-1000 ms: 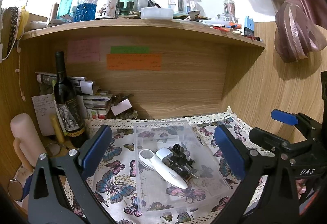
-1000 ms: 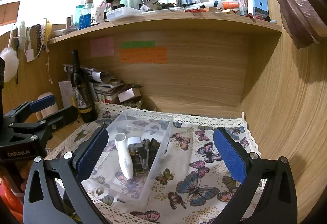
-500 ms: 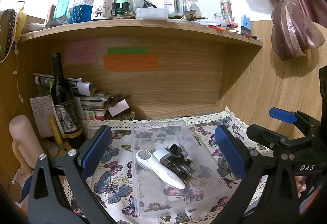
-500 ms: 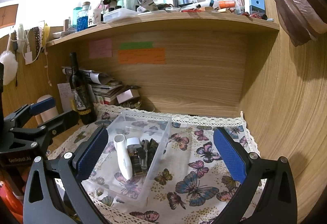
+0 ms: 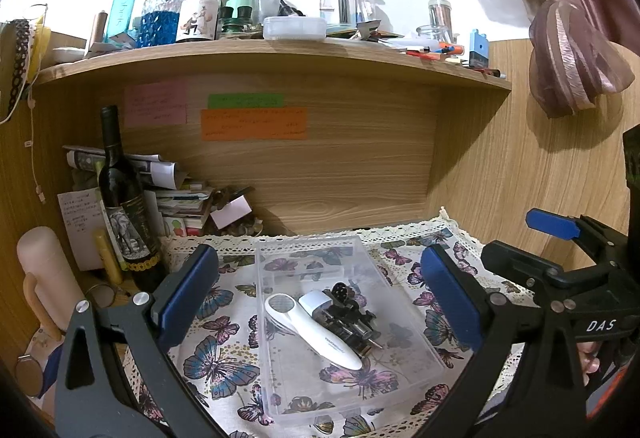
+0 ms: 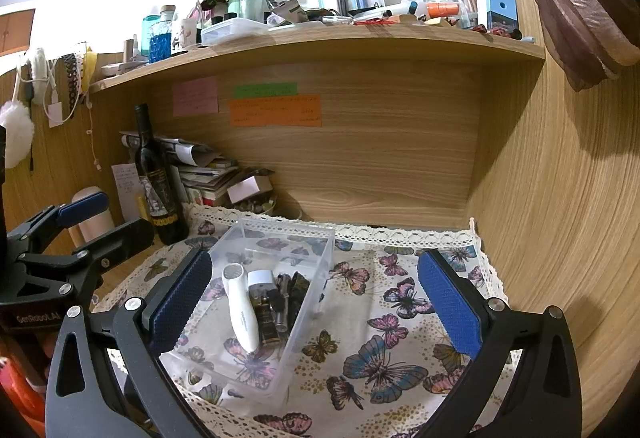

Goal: Organize rigid objects

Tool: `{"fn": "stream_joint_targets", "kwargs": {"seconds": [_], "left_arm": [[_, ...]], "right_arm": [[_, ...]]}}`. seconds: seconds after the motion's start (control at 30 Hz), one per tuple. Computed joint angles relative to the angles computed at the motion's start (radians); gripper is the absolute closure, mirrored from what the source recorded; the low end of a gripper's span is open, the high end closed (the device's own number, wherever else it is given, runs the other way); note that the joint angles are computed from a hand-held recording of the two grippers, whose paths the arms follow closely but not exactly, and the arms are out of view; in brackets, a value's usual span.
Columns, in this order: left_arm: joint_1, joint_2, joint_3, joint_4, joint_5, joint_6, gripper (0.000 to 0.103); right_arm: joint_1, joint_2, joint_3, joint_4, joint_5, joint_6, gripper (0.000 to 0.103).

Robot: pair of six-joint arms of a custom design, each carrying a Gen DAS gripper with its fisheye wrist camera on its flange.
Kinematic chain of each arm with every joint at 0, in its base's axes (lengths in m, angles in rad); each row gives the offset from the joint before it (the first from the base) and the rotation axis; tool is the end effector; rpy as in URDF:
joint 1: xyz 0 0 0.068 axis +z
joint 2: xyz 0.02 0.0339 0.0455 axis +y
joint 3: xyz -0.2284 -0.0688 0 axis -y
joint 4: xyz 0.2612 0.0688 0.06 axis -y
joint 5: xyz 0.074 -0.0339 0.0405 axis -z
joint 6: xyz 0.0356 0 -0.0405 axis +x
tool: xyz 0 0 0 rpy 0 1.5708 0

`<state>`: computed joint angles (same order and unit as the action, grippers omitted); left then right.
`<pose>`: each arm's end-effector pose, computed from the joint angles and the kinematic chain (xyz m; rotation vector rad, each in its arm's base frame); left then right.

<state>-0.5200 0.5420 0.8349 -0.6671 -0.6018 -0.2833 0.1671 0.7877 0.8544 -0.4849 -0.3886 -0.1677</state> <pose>0.1430 -0.0587 0.3264 -0.1689 1.8694 0.0352 0.2080 0.0488 0.3092 -0.5737 1.8909 0.3853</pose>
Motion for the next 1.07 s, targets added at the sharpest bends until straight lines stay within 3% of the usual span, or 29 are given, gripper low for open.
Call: {"fn": "stream_joint_targets", "kwargs": {"seconds": [0.5,1.07], "left_arm": [[-0.002,-0.006,-0.013,0.011,-0.019,0.000,0.000],[0.046,0.006,-0.010,-0.003,0.074,-0.016,0.000]], "right_arm": [[0.020,0.004,0.003,-0.001,0.029,0.014,0.000],[0.042,0.001,-0.004,0.013,0.059,0.025,0.000]]}}
